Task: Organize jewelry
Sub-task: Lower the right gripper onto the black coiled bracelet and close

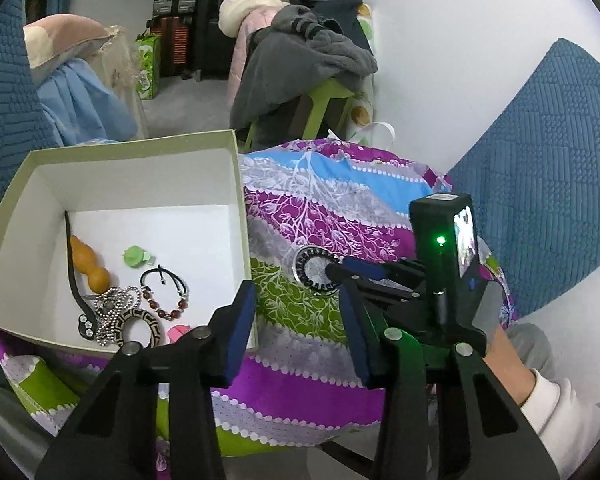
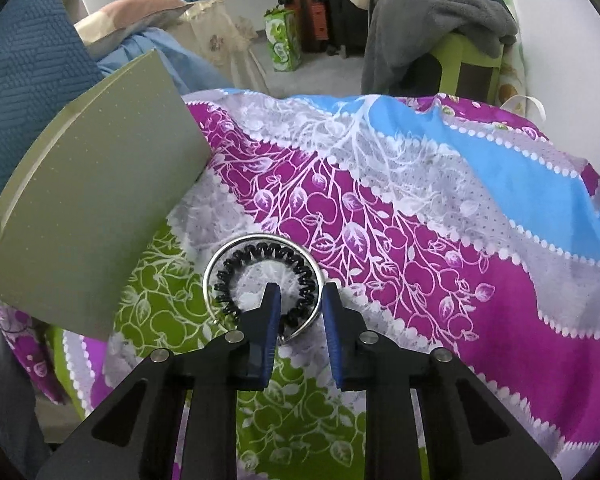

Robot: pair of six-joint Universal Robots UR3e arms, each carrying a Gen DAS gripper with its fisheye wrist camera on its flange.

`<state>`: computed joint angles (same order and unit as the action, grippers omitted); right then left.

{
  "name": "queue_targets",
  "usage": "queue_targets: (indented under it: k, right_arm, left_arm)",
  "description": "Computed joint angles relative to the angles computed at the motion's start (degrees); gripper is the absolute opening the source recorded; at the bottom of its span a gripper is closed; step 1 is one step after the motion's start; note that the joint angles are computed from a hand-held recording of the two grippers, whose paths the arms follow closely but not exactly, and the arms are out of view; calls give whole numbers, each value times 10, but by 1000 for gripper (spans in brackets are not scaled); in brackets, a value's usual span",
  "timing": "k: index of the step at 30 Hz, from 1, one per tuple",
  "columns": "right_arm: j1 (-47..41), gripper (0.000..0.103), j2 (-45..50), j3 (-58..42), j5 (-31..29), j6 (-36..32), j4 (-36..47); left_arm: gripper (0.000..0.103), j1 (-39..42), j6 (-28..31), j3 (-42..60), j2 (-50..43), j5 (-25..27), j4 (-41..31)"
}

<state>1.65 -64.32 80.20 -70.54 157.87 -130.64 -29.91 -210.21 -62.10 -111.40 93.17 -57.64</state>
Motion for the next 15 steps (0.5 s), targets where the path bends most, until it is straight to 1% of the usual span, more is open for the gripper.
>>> queue_targets:
  k: [3,5,6,7,12,15]
  right_arm:
    - [9,19,5,-5,-15,-16,-4]
    - [22,18,5,0,-39,-25,-21]
    - [30,16,4,5,-54,-27,-31]
    - [34,11,2,9,-59,-26,-35]
    - [21,9,-23,27,-42,-11,-16]
    - [-7,9,-50,50,-22,-9,7]
  left_arm:
    - [44,1,-4,-2,2,-3,0]
    - [44,0,-8,-4,4,-3,0]
    - [44,2,-8,-1,3,-5,-2]
    - [44,2,-8,-1,3,-5,-2]
    - [44,-4,-10,2,4,-5,-2]
    - [44,-11,-12,13,-4,-8,-4]
